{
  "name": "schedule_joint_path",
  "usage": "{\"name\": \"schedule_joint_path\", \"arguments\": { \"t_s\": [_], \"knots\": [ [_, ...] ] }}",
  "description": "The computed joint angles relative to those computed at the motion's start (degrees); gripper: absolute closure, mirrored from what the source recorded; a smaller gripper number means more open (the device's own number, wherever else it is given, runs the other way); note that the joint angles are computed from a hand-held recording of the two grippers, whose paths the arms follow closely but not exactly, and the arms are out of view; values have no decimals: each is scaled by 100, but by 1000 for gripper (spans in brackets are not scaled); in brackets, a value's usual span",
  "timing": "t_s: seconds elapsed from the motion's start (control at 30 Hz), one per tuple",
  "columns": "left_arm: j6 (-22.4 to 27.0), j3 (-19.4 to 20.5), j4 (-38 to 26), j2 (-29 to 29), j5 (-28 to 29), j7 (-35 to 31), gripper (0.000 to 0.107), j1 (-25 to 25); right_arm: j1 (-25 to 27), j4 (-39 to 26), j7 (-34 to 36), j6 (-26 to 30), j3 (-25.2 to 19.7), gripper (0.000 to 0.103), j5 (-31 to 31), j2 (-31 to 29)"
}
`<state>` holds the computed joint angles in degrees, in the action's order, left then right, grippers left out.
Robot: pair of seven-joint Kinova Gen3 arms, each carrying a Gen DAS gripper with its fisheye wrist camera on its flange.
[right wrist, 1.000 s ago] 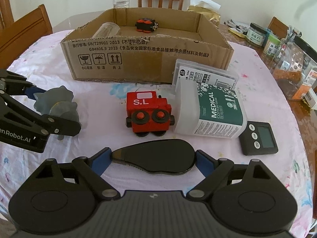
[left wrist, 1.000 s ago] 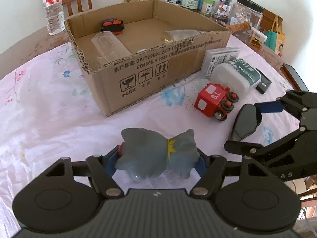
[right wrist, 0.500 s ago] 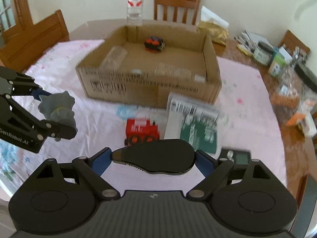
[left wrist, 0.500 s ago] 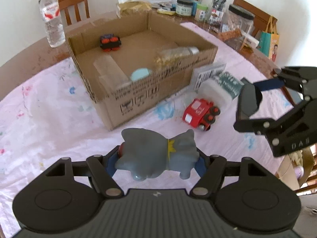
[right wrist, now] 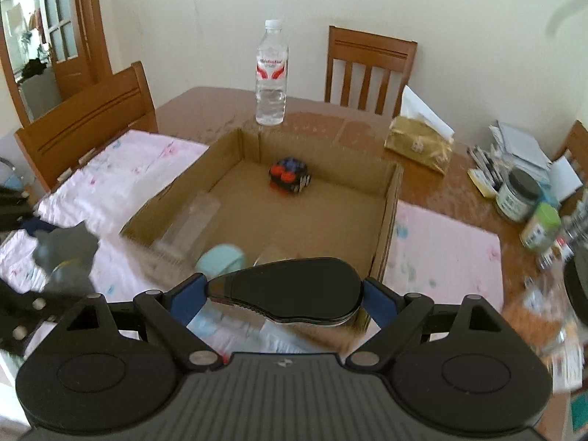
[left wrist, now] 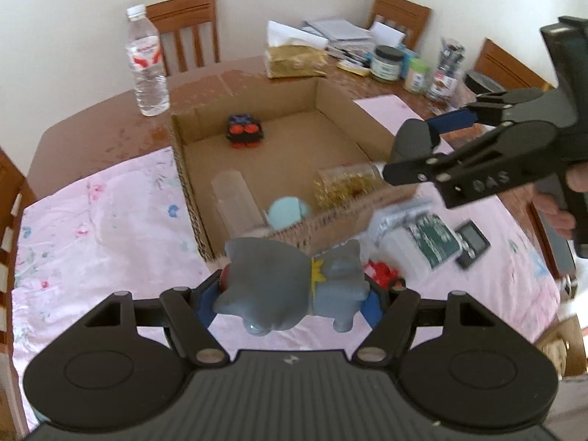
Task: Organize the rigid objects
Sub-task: 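Carry the elephant and black case to the box and release both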
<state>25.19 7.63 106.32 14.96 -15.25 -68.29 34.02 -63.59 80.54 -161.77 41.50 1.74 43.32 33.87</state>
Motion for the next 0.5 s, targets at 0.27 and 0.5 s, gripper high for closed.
{"name": "schedule_joint_path", "arguments": {
  "t_s": [0.27,0.5],
  "knots": [
    [460,-500,-674,328,-885,1353,35,705,761,-233,979,-602,-59,10,-519,317],
    [791,-587,-1126,626,-1343,2115,35,936,912,-296,1591,-1078,189,3,-954,538]
  ]
}}
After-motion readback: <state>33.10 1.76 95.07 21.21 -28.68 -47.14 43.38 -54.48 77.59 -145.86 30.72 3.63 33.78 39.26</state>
